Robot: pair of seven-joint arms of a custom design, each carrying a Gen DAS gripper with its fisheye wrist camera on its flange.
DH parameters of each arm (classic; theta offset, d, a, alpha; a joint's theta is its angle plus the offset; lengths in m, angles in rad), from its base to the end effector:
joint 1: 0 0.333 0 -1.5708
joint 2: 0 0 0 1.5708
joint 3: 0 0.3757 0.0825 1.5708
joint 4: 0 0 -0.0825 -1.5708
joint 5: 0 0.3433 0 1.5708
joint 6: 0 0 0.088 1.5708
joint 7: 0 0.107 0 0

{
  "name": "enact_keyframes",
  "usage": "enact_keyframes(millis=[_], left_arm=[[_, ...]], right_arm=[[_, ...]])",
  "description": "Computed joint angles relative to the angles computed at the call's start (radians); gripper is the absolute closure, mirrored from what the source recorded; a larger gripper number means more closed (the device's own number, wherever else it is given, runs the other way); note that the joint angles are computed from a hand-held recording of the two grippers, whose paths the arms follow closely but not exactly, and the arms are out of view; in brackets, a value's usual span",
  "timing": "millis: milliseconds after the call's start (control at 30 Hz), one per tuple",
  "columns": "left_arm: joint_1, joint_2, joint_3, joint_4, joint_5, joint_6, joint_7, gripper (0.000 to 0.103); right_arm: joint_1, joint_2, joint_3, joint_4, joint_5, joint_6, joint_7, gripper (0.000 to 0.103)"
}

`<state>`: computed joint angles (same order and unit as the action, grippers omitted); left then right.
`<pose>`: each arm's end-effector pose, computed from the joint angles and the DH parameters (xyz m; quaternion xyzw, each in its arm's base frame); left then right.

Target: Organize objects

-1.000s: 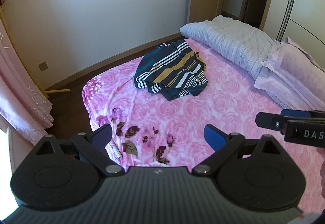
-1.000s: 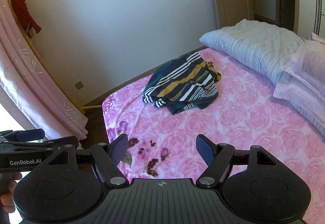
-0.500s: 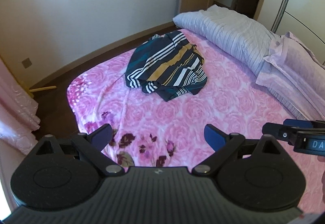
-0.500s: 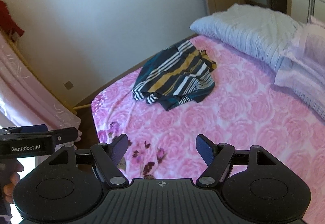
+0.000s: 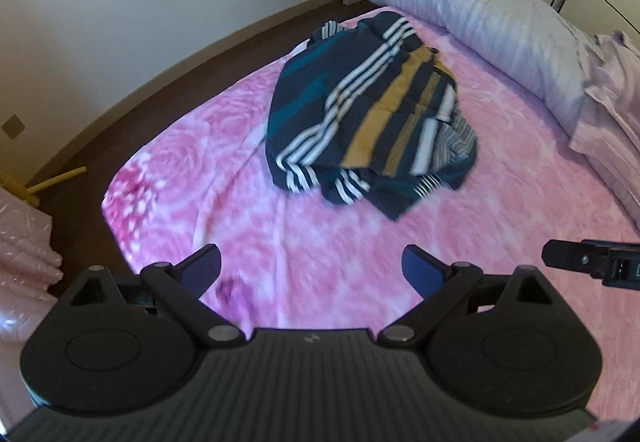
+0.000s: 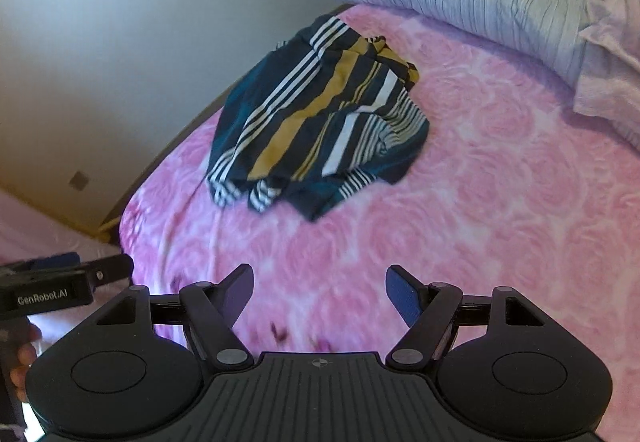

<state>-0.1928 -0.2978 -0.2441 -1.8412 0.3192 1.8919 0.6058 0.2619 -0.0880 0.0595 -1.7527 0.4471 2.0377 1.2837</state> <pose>0.3910 -0.1839 0.7385 -0.8262 0.5031 -0.1483 0.2056 0.4854 0.1890 0.7021 -0.8217 0.4978 0.0257 0.2764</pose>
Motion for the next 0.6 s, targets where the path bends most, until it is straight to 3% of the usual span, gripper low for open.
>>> enact_keyframes(millis=[200, 367, 600], left_arm=[[0.064, 0.07, 0.104, -0.069, -0.035, 0.191, 0.129, 0.009], [0.122, 0.158, 0.135, -0.084, -0.062, 0.308, 0.203, 0.009], [0.179, 0.28, 0.148, -0.077, -0.104, 0.408, 0.264, 0.009]], right_arm=[[0.057, 0.198, 0.041, 0.117, -0.066, 0.098, 0.191, 0.032], [0.096, 0.339, 0.034, 0.205, -0.108, 0.151, 0.324, 0.032], [0.113, 0.499, 0.012, 0.294, -0.108, 0.205, 0.504, 0.032]])
